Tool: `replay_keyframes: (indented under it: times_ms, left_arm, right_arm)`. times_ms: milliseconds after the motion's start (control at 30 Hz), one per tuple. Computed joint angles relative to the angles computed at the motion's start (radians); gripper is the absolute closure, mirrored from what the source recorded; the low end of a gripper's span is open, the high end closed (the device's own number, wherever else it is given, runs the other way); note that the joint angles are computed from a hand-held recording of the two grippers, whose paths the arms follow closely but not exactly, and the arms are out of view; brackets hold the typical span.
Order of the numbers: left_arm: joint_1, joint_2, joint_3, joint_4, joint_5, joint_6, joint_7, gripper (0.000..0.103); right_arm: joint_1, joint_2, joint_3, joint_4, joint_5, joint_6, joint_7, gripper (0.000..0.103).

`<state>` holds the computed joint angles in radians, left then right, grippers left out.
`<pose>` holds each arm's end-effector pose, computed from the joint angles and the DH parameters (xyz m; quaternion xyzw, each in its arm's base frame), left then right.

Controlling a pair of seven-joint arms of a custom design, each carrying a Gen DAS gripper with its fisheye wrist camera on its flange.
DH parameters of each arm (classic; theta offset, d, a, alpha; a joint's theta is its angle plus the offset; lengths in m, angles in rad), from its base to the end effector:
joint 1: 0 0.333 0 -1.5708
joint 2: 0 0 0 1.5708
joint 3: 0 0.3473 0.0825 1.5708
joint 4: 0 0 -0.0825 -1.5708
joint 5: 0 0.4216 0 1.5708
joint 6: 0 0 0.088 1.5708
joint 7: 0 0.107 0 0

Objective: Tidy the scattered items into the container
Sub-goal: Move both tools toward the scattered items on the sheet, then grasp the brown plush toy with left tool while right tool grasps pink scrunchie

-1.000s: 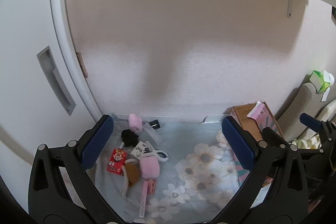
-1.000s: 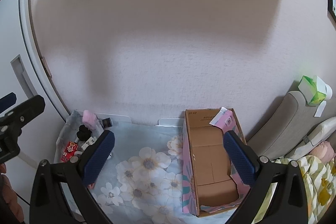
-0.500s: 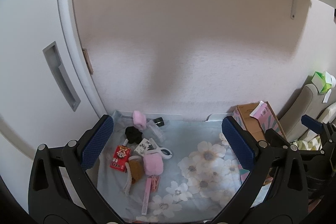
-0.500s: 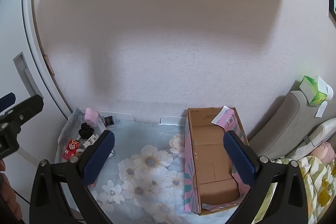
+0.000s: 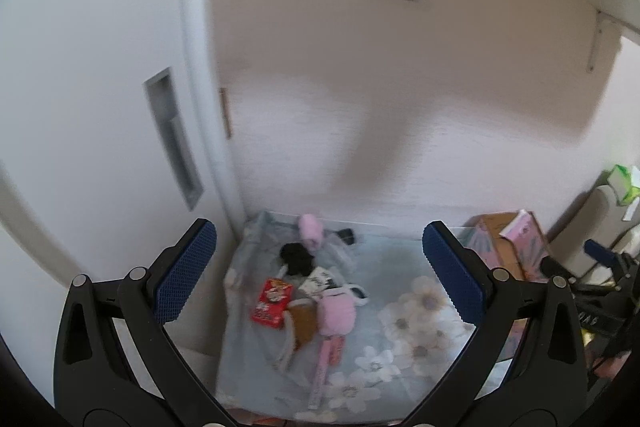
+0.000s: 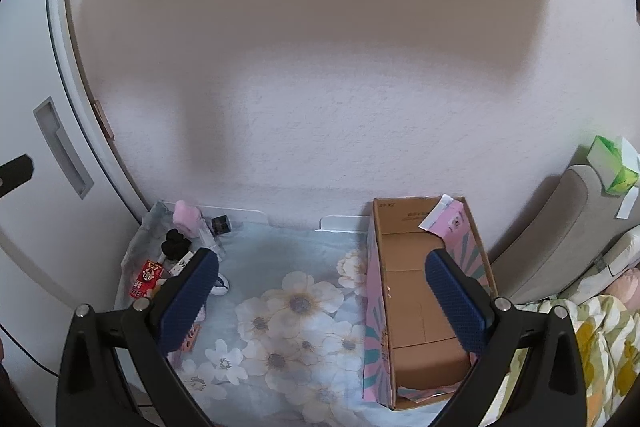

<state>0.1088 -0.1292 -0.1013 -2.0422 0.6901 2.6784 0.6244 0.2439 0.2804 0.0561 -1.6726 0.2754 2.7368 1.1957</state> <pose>0.5975 -0.0182 0.6008 -0.7617 0.4802 -0.2518 0.3548 0.7063 0.2023 0.5483 -0.7810 0.4860 -0.2057 0.3339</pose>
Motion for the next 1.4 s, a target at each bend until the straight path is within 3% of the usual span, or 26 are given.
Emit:
replay_keyframes:
  times_ms: [100, 233, 467, 633, 1000, 1167, 1333, 1400]
  left_arm:
    - [0.006, -0.007, 0.005, -0.024, 0.012, -0.018, 0.008, 0.000]
    - [0.013, -0.005, 0.024, -0.081, -0.037, 0.021, 0.038, 0.000]
    - [0.019, 0.034, 0.032, -0.178, -0.080, 0.059, 0.114, 0.000]
    - [0.016, 0.109, 0.047, -0.220, -0.158, 0.139, 0.191, 0.000]
    - [-0.004, 0.323, 0.082, -0.160, -0.163, 0.215, 0.170, 0.000]
    - [-0.018, 0.375, 0.098, -0.127, -0.170, 0.220, 0.190, 0.001]
    - [-0.007, 0.399, 0.094, -0.124, -0.219, 0.252, 0.225, 0.002]
    - [-0.006, 0.406, 0.093, -0.124, -0.236, 0.259, 0.241, 0.004]
  right_arm:
    - [-0.002, 0.008, 0.010, 0.006, 0.010, -0.004, -0.021, 0.000]
    - [-0.017, 0.031, 0.045, 0.025, 0.074, -0.048, -0.101, 0.000]
    - [0.004, 0.122, 0.064, 0.103, 0.104, -0.205, -0.175, 0.000]
    - [0.034, 0.224, 0.067, 0.198, 0.091, -0.309, -0.176, 0.000]
    - [0.095, 0.471, 0.070, 0.447, 0.050, -0.489, -0.158, 0.000]
    - [0.083, 0.567, 0.093, 0.573, 0.089, -0.626, -0.124, 0.000]
    - [0.085, 0.601, 0.099, 0.614, 0.112, -0.668, -0.123, 0.001]
    - [0.086, 0.621, 0.106, 0.640, 0.124, -0.690, -0.120, 0.007]
